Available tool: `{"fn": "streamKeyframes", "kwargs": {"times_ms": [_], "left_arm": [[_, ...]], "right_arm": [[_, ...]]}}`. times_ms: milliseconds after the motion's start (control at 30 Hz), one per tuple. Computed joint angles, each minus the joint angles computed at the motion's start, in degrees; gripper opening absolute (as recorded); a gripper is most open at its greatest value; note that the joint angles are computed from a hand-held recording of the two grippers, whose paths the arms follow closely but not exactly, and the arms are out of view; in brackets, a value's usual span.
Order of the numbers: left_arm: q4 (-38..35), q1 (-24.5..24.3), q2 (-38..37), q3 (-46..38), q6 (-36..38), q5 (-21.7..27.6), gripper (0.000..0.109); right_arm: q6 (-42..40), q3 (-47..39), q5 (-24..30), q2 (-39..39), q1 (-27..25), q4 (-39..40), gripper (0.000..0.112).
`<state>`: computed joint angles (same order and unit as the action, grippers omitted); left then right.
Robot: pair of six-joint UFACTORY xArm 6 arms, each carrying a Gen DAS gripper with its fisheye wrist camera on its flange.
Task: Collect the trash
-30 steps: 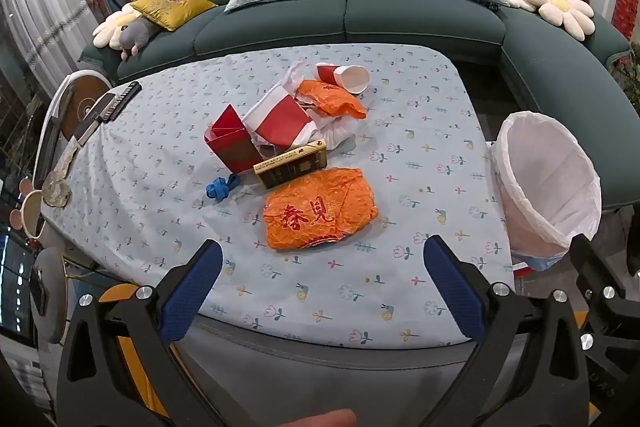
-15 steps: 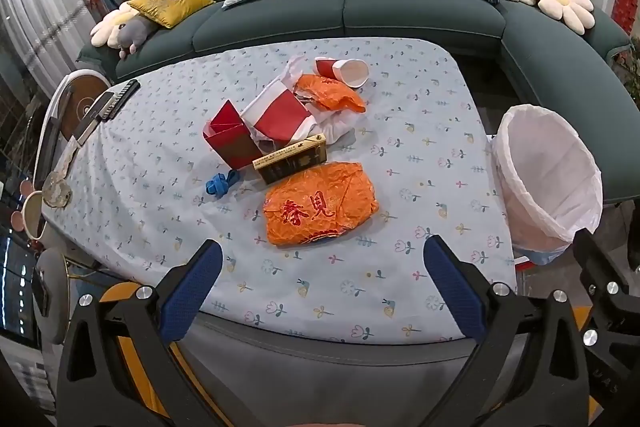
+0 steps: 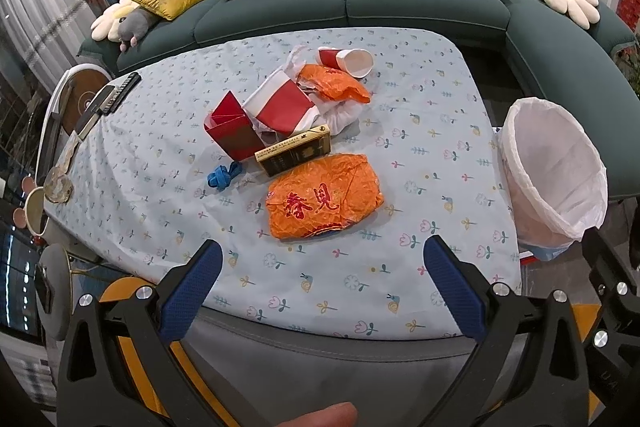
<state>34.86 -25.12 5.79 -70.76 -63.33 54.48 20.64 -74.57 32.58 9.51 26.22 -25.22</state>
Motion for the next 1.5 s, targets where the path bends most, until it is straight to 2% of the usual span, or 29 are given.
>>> {"fn": "streamKeyframes", "kwargs": {"times_ms": [1500], "left_arm": [[-0.20,-0.94,0.79,-1.30,1.35,-1.39,0.096]], "right_arm": [[1.13,0.96,-0.38,-0.87,-1.24,0.16,0.096]]}}
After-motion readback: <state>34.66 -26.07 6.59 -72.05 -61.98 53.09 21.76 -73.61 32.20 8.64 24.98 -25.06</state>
